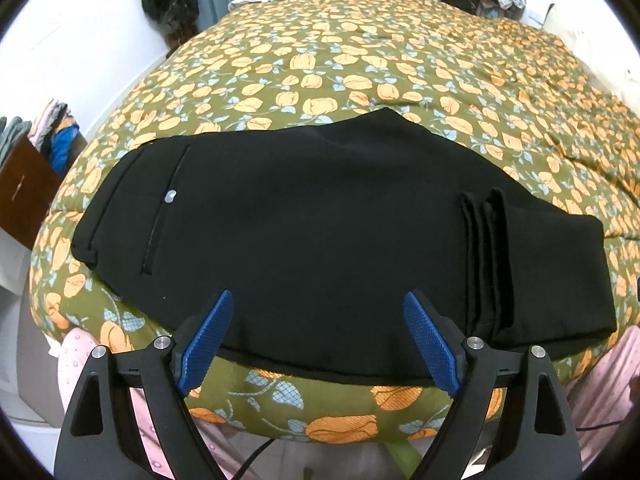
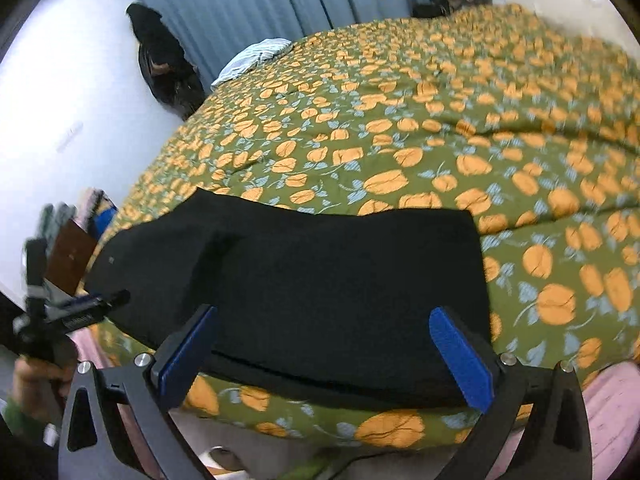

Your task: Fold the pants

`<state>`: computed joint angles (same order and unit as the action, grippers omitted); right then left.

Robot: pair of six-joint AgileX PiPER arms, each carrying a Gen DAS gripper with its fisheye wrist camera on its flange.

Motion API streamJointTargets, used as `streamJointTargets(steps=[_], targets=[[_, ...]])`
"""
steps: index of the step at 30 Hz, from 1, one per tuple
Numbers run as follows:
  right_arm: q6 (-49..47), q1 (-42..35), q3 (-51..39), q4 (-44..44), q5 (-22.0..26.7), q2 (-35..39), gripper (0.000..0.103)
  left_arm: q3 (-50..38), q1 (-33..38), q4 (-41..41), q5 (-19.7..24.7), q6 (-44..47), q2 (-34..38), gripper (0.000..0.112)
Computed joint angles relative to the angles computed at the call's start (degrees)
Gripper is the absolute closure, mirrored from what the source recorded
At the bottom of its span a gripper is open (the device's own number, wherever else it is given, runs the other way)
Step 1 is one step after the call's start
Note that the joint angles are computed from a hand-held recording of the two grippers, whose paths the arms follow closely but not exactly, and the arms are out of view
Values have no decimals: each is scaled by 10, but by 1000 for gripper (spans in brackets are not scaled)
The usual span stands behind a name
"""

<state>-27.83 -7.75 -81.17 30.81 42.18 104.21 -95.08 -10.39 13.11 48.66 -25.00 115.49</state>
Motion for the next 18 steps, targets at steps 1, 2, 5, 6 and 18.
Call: streamJointTargets(steps=[1,2,5,6,18], targets=[[11,8,7,-25,-15,-5,0,4,1,1,-2,-3,-2,24],[15,12,13,-38,-24,-7,0,8,3,-1,-5,-7,-3,24],[18,19,26,-53,-30,-6,0,24,20,-27,-15,-6,-8,24],[19,23,33,-59,-35,-9,0,29,26,-40,-17,-3,-9,24],[8,46,89,-86,-51,-23,0,-21,117,-122,21,77,-3,23]])
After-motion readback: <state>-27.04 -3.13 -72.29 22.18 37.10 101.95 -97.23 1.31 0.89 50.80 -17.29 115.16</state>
